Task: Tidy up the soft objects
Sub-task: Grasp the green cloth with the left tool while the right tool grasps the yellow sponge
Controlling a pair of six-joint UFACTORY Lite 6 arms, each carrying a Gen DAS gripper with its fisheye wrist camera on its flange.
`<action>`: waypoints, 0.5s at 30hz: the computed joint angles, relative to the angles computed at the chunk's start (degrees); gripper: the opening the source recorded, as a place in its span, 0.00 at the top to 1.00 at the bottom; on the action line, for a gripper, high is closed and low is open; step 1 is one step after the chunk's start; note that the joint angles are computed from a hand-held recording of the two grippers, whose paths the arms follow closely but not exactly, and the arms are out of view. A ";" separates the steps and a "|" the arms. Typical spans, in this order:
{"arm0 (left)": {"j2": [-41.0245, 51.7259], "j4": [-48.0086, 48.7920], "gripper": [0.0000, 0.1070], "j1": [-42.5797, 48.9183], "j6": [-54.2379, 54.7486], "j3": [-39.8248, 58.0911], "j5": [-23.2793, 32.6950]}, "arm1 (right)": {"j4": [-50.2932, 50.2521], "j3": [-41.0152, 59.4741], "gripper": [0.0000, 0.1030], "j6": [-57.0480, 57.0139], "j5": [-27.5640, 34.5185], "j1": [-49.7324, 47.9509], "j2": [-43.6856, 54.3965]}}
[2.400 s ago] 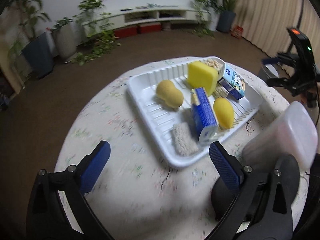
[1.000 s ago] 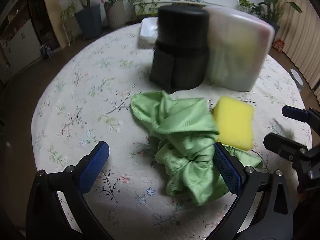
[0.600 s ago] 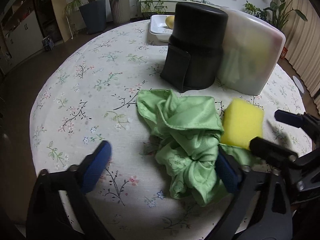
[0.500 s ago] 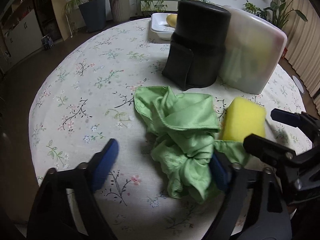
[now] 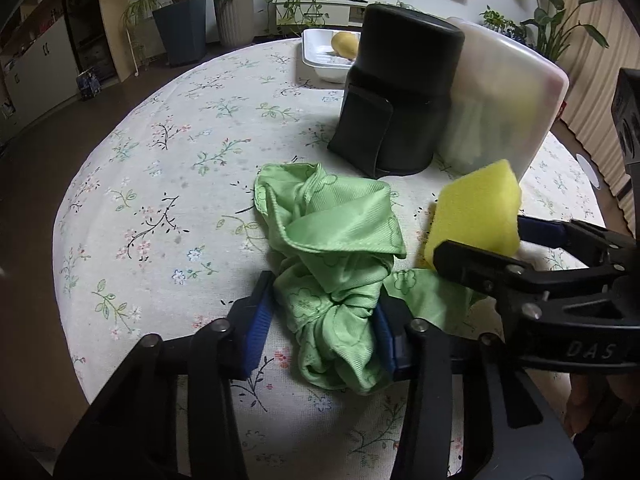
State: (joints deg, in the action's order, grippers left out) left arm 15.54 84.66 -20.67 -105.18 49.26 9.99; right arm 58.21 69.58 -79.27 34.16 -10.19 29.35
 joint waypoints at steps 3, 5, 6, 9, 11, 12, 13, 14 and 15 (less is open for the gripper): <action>-0.20 3.35 0.64 0.40 -3.29 -0.35 -0.41 | 0.85 0.28 0.55 -1.55 4.27 -0.60 0.32; -0.41 4.09 0.65 0.16 -3.93 -0.53 -0.26 | 1.04 -0.10 0.61 -2.23 5.55 -0.65 -0.12; -0.53 4.79 0.65 0.14 -4.65 -0.69 -0.27 | 1.25 -0.74 0.63 -2.62 5.17 -0.40 -0.67; -0.53 7.24 0.66 0.28 -7.20 -0.79 -0.54 | 1.82 -2.00 0.68 -3.77 5.88 -1.18 -1.67; -0.90 8.41 0.67 0.00 -8.58 -1.24 -0.38 | 2.52 -3.19 0.69 -5.16 6.57 -2.63 -2.82; -1.18 9.17 0.68 -0.02 -9.39 -1.46 -0.41 | 2.57 -3.60 0.69 -5.64 7.04 -3.46 -3.46; -1.37 10.23 0.68 0.03 -10.41 -1.65 -0.50 | 2.24 -4.08 0.69 -5.90 7.78 -4.45 -4.32; -1.48 10.61 0.68 0.11 -10.75 -1.73 -0.59 | 1.80 -4.28 0.69 -6.18 8.68 -5.69 -4.97; -1.65 10.82 0.69 0.11 -10.98 -1.86 -0.69 | 1.22 -4.84 0.69 -6.77 9.84 -7.38 -6.08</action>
